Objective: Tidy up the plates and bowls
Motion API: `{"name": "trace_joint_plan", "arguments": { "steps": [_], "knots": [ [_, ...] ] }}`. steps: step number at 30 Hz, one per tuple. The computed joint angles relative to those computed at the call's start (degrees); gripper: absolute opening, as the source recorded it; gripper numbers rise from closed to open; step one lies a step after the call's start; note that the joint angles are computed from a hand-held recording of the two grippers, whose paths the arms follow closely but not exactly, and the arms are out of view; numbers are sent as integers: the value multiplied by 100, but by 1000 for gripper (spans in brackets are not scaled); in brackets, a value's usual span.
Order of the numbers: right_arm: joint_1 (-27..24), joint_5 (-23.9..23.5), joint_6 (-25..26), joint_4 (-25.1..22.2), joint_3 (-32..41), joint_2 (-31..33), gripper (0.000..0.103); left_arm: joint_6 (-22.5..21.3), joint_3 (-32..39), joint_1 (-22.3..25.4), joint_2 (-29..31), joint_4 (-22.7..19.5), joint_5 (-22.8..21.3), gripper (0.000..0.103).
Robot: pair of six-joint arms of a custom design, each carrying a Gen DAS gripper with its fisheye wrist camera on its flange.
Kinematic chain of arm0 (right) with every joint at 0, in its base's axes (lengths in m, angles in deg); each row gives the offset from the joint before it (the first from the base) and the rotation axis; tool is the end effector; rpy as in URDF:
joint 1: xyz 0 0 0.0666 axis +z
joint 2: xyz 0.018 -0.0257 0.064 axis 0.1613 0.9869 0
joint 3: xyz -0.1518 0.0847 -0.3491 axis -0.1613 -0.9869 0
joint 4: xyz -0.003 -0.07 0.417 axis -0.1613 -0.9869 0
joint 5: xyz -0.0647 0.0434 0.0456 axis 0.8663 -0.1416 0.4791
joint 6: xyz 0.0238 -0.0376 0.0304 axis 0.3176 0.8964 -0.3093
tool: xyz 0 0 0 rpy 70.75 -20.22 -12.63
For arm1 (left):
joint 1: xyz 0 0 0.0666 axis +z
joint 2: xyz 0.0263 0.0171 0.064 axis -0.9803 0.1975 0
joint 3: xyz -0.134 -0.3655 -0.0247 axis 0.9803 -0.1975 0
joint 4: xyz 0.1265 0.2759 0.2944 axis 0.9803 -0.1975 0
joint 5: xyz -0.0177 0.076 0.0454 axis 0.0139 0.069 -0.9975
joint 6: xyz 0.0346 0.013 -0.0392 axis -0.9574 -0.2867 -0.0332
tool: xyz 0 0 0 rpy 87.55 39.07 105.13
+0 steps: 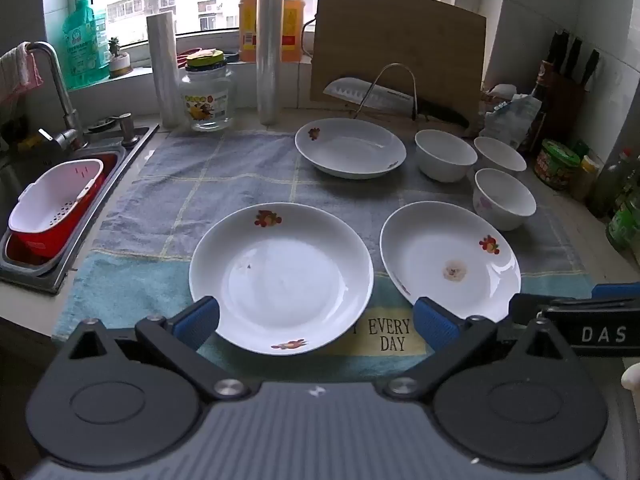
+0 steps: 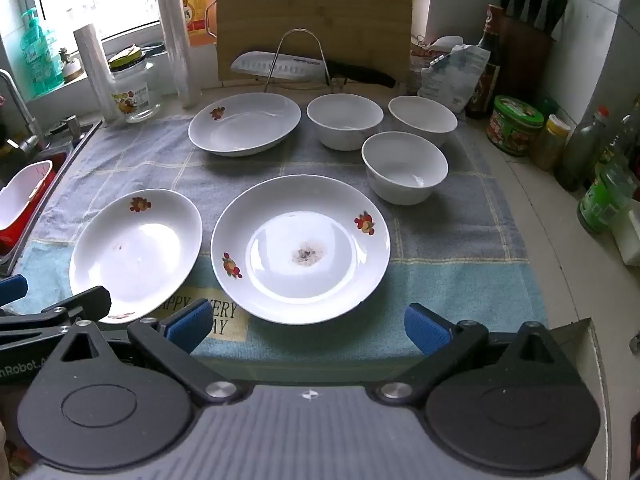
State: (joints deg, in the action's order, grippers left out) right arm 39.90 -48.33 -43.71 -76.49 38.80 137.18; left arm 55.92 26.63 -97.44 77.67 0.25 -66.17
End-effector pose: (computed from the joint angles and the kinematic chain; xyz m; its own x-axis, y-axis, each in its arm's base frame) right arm 0.3297 0.1797 0.3396 -0.7609 0.1682 -0.6267 0.1585 0.9847 0.0718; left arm 0.3843 -0.1286 0.3767 -0.7225 0.0893 -0.6856 0.1675 0.9847 -0.0483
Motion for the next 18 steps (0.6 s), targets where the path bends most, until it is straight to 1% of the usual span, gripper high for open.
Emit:
{"name": "trace_joint_plan", "arguments": {
  "steps": [7,8,10,11,14,16,18],
  "knots": [
    [17,2,-29,-2,-29,10,103,22,33,-17,5,-66,-12,102],
    [-17,-17,-5,-87,32,-26,103,28,39,-24,6,-72,-20,102],
    [-37,-32,17,-108,74,-16,103,130,29,-166,-30,-82,-105,102],
    [-39,-28,27,-87,62,-23,103,117,41,-117,-3,-69,-57,102],
    [-62,-48,50,-104,94,-32,103,154,56,-169,-5,-75,-114,102],
    [-43,-16,49,-49,19,-86,103,85,23,-50,-23,-44,14,102],
    [-30,10,66,0,-14,-85,103,95,29,-56,-22,-51,3,102]
  ]
}}
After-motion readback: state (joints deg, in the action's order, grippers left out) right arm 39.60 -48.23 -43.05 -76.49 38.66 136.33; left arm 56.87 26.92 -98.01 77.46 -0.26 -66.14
